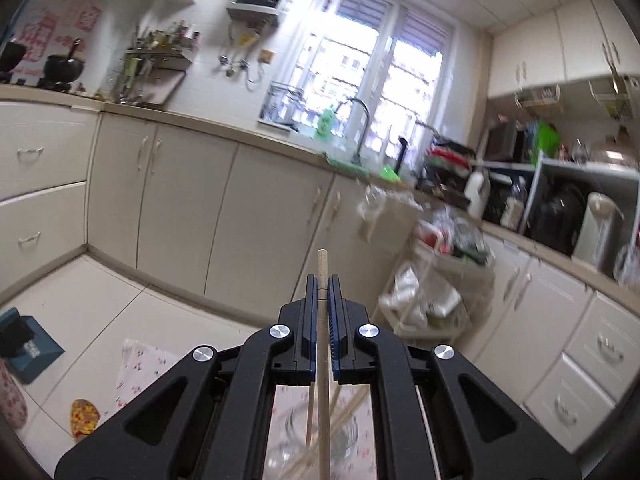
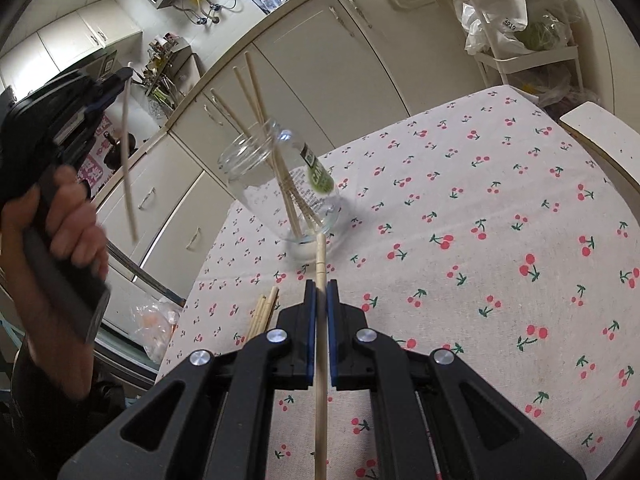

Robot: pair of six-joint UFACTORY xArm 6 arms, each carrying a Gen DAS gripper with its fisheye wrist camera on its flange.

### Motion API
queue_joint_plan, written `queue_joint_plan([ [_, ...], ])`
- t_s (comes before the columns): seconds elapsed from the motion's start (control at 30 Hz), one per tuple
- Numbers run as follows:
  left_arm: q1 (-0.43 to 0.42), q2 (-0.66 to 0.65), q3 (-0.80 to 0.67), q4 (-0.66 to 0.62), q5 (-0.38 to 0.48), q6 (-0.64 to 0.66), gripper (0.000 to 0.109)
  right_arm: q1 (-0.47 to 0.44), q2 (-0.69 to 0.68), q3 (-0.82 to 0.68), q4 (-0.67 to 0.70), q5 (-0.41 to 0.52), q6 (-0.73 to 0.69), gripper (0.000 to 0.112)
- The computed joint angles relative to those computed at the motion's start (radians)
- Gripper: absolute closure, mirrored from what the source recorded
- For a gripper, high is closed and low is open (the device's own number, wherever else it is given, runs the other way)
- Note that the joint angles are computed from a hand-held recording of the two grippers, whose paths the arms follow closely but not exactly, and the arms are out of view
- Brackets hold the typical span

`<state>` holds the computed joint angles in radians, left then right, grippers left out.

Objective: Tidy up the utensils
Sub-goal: 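Lift both held chopsticks off the table toward the jar, then lower the chopstick into the jar and open the left tool while the right tool holds its chopstick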

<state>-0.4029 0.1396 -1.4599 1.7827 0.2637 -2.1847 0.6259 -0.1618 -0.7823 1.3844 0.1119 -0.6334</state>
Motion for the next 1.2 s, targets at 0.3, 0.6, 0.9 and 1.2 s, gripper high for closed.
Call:
queue_joint_plan([
  [0.3,-0.006,0.162,-0.219,0.067,0.104,-0.076,0.104,0.001,-0.005,-0.007,0.084,-0.007,-0.068,0.106],
  [0.6,-0.048,0.260,-0.296,0.119,0.198,-0.043,0.104,0.002,-0.016,-0.019,0.185,-0.033,-0.156,0.106],
  [0.9,-0.066,0.259,-0.233,0.150,0.220,-0.036,0.103,-0.002,-0.021,-0.025,0.231,-0.046,-0.189,0.106],
  [1.2,-0.068,0.213,-0.120,0.145,0.183,0.025,0.103,-0.003,-0.024,-0.049,0.341,-0.086,-0.297,0.106],
])
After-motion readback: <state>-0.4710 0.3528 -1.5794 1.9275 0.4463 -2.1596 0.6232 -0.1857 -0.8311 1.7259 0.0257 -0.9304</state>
